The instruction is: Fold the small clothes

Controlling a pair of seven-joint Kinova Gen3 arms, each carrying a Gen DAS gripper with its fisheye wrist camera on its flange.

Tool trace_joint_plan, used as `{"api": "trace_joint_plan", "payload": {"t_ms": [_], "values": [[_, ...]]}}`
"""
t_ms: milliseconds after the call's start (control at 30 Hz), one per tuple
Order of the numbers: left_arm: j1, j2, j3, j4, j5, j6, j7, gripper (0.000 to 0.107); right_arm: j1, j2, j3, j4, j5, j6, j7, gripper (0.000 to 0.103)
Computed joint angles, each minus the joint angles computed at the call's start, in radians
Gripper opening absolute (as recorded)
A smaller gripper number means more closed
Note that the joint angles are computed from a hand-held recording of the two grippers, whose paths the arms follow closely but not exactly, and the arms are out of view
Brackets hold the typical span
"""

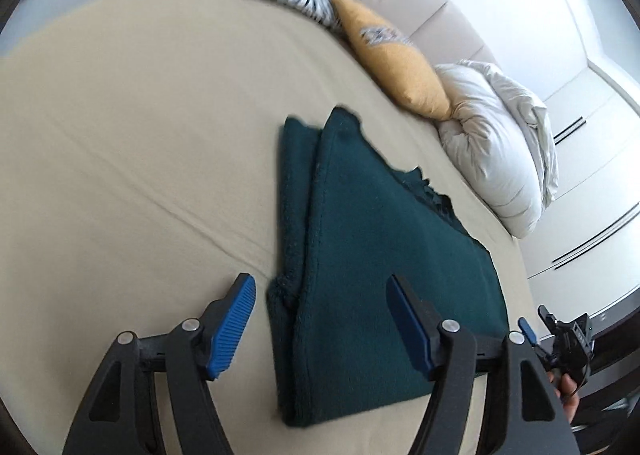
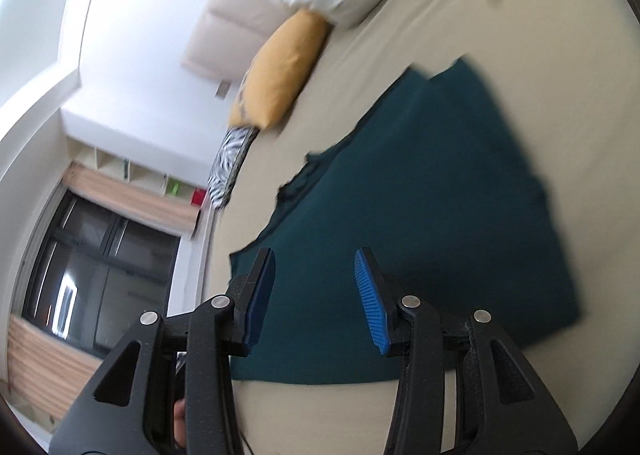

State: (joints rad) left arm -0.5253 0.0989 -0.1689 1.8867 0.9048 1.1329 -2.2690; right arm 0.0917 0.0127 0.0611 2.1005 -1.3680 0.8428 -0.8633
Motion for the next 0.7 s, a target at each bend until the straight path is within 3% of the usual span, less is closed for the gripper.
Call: {"api": "trace_joint_plan", "payload": {"t_ms": [67,133,300,433,600,700], "values": [[-0.017,0.059,0.002,-0.023,0.039,0.051,0.001,0.07,-0.035,0.041,-0.033,-0.042,0.004,0.001,-0.006,0.041],[-0.033,0.094,0.013,-0.044,0.062,0.073,0.004,0.07,-0.065,0.087,-0.065,-0.078,-0.007,0.006,0.003,0.049],[-0.073,0.154,0.041,-0.083,0.097,0.144,0.002,0.069,-0.108,0.178,-0.124,-0.158,-0.016,0.012,0.003,0.049],[-0.099,0.195,0.054,-0.106,0.103,0.194,0.022,0.035,-0.131,0.23,-0.161,-0.197,-0.011,0.016,-0.021,0.049],[-0.119,0.209,0.063,-0.102,0.11,0.207,0.008,0.016,-0.174,0.292,-0.205,-0.29,0.043,0.0,-0.088,0.049],[-0.133,0.213,0.063,-0.091,0.127,0.213,-0.013,0.015,-0.202,0.336,-0.23,-0.358,0.106,-0.015,-0.156,0.049]]}}
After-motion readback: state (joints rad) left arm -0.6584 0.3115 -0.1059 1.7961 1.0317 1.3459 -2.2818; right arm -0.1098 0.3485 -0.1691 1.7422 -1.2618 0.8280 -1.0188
